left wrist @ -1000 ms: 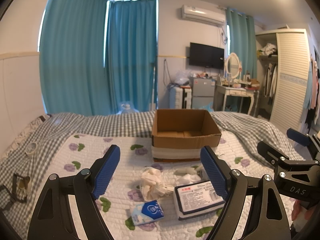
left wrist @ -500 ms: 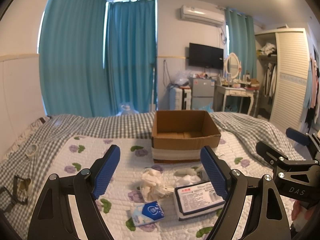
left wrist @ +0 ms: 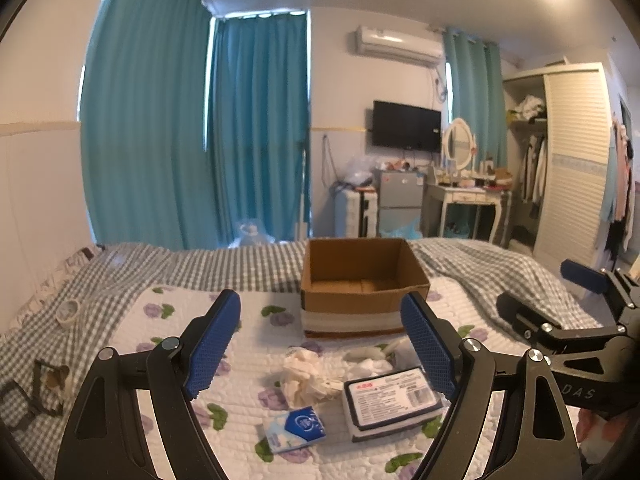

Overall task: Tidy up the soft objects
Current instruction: 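Grasp the blue tissue pack with the left tool while the right grasps the white tissue package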

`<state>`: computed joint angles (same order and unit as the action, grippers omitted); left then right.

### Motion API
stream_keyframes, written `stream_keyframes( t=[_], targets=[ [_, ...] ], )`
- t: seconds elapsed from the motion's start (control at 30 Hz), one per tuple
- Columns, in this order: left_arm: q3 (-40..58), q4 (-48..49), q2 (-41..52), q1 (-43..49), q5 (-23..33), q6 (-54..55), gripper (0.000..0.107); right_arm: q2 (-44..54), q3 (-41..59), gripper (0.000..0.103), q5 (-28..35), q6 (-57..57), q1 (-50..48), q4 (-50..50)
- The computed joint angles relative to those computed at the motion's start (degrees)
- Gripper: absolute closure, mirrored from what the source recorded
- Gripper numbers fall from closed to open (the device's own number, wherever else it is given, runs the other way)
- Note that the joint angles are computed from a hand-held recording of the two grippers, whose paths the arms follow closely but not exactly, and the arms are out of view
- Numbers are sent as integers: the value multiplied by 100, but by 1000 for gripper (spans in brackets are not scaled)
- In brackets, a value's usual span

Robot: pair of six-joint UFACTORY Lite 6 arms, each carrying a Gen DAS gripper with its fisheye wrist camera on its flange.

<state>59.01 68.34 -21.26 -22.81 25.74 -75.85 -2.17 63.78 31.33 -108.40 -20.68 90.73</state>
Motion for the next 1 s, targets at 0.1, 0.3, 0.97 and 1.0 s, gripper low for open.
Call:
stream_keyframes(
  t=[0.1, 0.3, 0.97, 1.0],
  targets=[
    [-171, -295, -206, 200, -68, 405, 23, -30, 5, 0, 59, 340, 63, -485],
    [-822, -1641, -155, 1158, -844, 1723, 23, 300, -219, 0, -410, 244, 724, -837],
    [-849, -790, 1986, 1683, -1525, 677, 23, 3547, 1107, 10, -1903, 853, 2148, -2021],
    [-824, -804, 2044, 1714, -1548, 699, 23, 3604, 1102, 8, -2091, 851, 2237, -2116]
  ],
)
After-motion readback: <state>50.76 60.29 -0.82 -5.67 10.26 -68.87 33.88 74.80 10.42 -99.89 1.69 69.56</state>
